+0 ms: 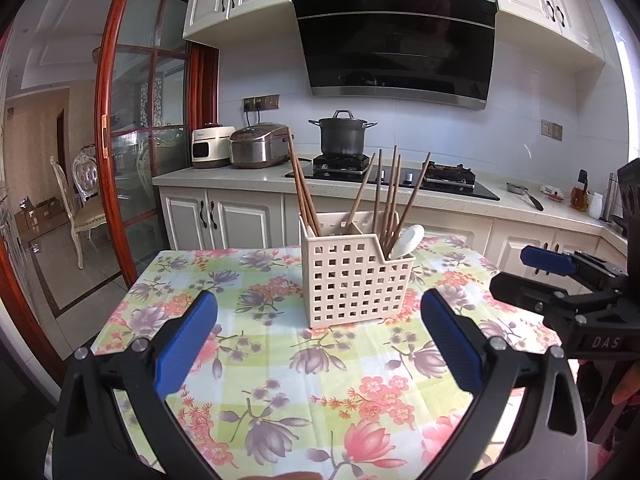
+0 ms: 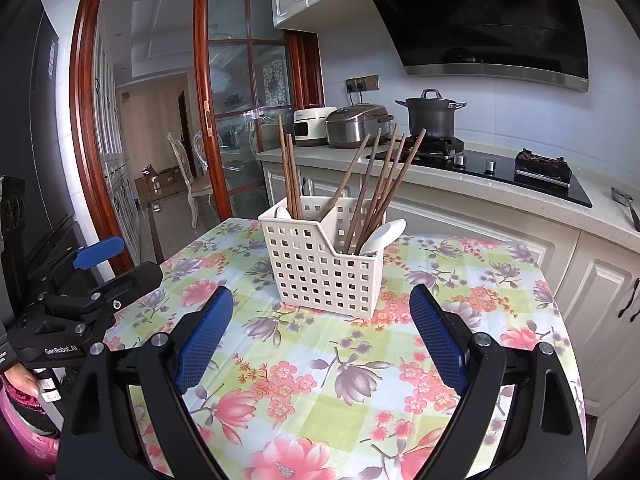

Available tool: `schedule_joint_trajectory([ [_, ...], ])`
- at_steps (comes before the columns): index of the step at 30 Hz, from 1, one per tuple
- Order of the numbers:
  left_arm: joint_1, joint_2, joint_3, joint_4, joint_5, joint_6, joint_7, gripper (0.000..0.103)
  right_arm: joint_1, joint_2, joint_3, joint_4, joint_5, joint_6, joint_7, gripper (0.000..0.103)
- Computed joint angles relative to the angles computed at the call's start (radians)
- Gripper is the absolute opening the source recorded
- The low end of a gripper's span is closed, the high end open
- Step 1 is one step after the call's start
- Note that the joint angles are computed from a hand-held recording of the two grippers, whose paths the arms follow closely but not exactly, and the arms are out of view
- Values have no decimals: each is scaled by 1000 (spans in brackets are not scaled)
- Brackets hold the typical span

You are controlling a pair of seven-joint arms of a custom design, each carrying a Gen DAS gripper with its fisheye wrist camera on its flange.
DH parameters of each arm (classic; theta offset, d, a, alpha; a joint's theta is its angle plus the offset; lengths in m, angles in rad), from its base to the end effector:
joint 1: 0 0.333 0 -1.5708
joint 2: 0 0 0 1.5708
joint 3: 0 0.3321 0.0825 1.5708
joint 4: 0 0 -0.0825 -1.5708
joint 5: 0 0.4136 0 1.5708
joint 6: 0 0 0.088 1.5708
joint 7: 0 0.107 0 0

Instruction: Organize utensils

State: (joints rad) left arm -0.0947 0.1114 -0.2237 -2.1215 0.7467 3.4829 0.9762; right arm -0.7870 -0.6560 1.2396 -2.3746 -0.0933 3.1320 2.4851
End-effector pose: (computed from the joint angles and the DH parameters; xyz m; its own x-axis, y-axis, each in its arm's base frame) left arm 0.5512 -0.2616 0.4931 -0.5442 -0.8389 0.0002 -0.3167 0.2052 -0.9261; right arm 0.4478 0.3128 0.4993 -0.0333 -0.9933 -0.1106 -0.4381 0.1139 -0.8917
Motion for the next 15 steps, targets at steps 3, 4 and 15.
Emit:
schedule_joint_trajectory([
  [3,33,5,-22,16,82,1,-77,99,-1,1,1,0,0,1,1,85],
  [4,30,4,-18,15,81,0,-76,99,-1,-1,2,1,0,-1,1,85],
  [15,26,-4,-11,14,103,-5,-102,99,-2,0,1,0,-1,2,2,85],
])
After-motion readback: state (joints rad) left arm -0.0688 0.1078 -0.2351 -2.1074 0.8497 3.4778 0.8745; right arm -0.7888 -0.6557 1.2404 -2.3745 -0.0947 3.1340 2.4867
